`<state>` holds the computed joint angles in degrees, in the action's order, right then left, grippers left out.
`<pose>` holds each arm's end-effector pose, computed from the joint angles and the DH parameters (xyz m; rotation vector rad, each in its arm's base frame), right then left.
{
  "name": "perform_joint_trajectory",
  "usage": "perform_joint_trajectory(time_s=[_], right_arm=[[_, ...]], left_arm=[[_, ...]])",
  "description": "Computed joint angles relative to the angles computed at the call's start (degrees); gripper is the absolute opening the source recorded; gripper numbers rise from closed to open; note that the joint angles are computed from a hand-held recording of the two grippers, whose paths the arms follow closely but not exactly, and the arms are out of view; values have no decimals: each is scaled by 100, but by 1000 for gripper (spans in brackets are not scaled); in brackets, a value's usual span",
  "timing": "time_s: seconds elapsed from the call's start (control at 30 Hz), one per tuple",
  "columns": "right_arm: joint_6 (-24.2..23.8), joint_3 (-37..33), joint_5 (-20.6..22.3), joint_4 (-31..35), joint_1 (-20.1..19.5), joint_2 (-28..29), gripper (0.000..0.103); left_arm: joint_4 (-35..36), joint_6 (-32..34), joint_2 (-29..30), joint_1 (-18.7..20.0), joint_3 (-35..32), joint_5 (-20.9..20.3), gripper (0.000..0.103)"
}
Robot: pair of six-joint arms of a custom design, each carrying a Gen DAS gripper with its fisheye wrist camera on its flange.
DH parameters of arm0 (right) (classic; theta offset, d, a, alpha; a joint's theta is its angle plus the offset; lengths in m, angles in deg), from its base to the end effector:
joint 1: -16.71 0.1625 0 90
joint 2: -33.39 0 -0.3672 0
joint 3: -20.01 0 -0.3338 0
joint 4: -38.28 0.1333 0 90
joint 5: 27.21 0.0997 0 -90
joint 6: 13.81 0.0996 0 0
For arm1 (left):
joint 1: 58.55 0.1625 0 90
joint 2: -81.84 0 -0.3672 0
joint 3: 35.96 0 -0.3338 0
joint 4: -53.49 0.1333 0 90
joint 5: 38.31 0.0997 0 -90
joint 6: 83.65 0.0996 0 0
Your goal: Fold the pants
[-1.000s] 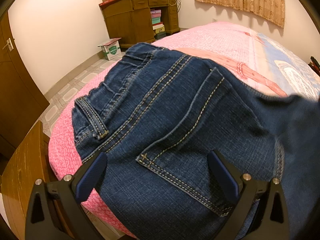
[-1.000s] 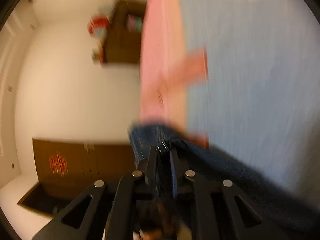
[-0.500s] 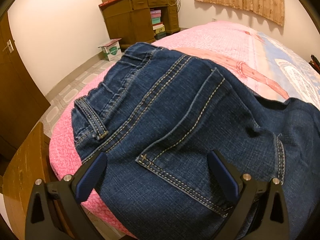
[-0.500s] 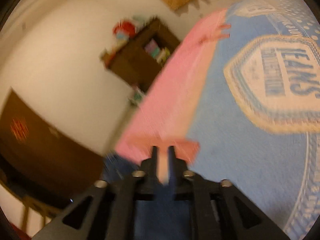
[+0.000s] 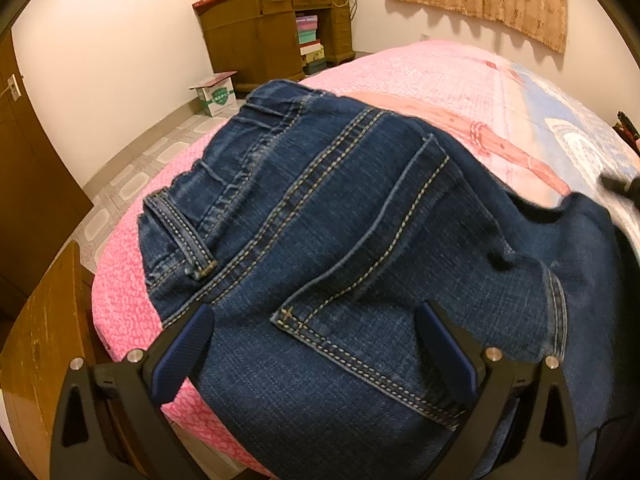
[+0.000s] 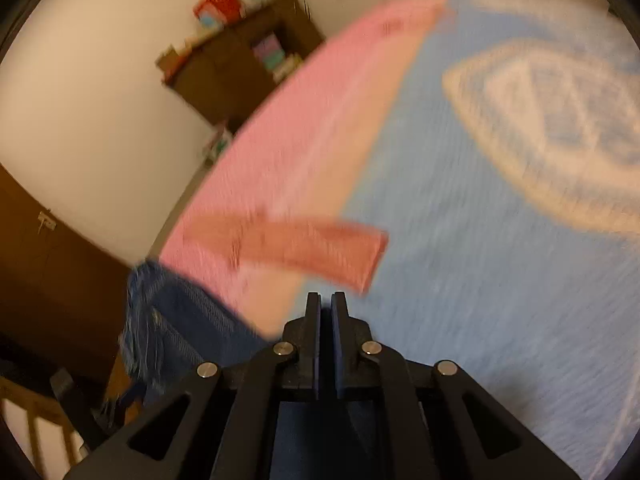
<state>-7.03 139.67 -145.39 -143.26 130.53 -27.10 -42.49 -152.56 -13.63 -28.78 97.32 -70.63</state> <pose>0.2740 -0.4072 0.1747 0.2032 -2.6692 0.9243 -0.1397 -0.3304 0.2256 0.1711 2.1343 -0.7929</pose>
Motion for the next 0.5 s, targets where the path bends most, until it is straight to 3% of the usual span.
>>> perform_joint_trajectory(time_s=[0.07, 0.1, 0.17, 0.23, 0.33, 0.43, 0.5], right_arm=[[-695, -147, -807, -905, 274, 241, 0], [-713, -115, -904, -1001, 253, 160, 0], [-386, -113, -726, -550, 165, -85, 1], [-624, -20, -491, -494, 298, -145, 1], [-786, 287, 43, -566, 580, -193, 1], [-818, 124, -360, -438, 860, 364, 1], [-371, 149, -311, -159, 684, 549, 1]], left_arm=[[79, -49, 44, -15, -24, 20, 103], [93, -40, 35, -13, -39, 2, 103], [105, 55, -97, -38, -87, -93, 100], [106, 151, -285, -191, -87, 11, 98], [7, 409, -225, -333, -237, 490, 98], [-818, 1124, 175, -172, -375, 707, 98], [-1467, 1682, 585, 42, -495, 831, 98]])
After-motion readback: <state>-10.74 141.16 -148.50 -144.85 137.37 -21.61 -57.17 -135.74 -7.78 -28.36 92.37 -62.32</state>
